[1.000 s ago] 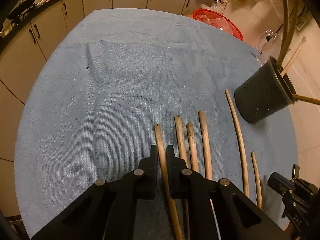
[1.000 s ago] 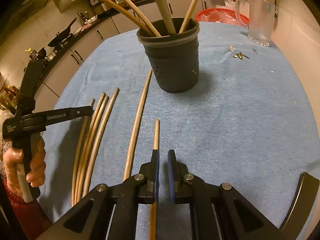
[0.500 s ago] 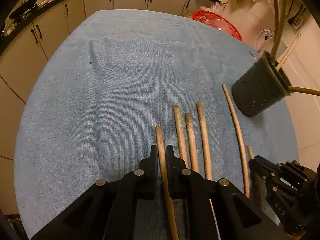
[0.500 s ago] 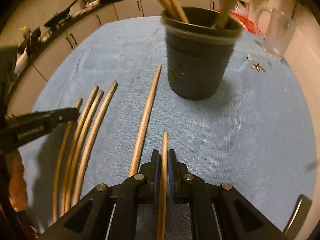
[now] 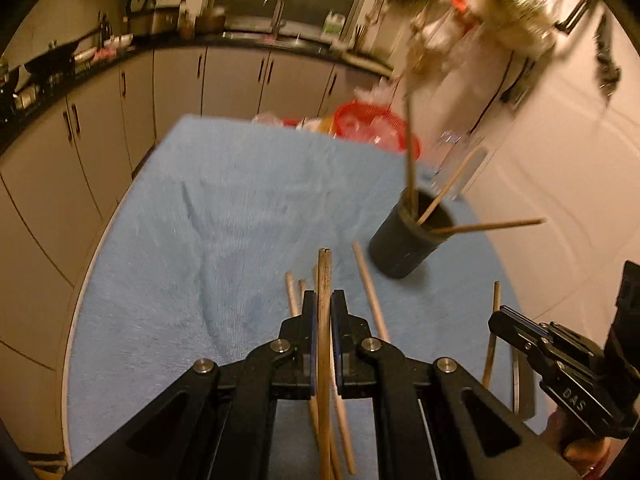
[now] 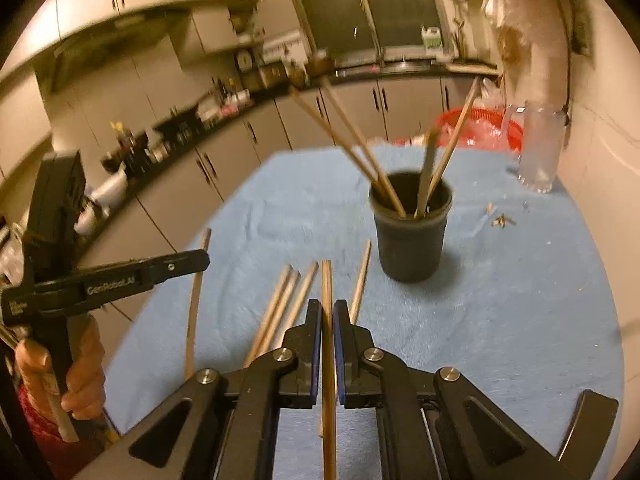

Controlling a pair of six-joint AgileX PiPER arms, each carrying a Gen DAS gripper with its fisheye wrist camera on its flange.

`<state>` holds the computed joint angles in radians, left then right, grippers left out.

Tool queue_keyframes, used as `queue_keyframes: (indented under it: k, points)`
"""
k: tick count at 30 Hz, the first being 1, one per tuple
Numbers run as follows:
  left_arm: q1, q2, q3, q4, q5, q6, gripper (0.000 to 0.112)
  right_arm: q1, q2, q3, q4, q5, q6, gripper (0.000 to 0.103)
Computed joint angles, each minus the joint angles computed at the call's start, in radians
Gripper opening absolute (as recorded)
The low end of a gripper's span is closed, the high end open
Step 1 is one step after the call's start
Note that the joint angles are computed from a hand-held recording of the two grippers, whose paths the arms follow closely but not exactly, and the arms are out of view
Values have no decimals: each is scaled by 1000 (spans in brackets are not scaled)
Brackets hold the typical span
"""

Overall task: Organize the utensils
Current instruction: 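Lift the chopstick with the left tool while the right tool carries its chopstick toward the cup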

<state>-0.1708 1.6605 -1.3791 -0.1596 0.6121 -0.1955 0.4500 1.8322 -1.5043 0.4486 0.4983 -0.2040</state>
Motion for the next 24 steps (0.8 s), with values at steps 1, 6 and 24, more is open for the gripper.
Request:
queue_keyframes:
  k: [1, 6, 24]
  points:
    - [-3, -28, 13, 3, -7, -2, 7, -5, -29, 27, 20, -19, -16, 6]
    - [-31, -107, 54, 67, -29, -58, 7, -20, -130, 117, 85, -76, -81, 6]
    - [-112, -182, 50, 195, 8, -176, 7, -65, -297, 262, 270, -132, -266, 6]
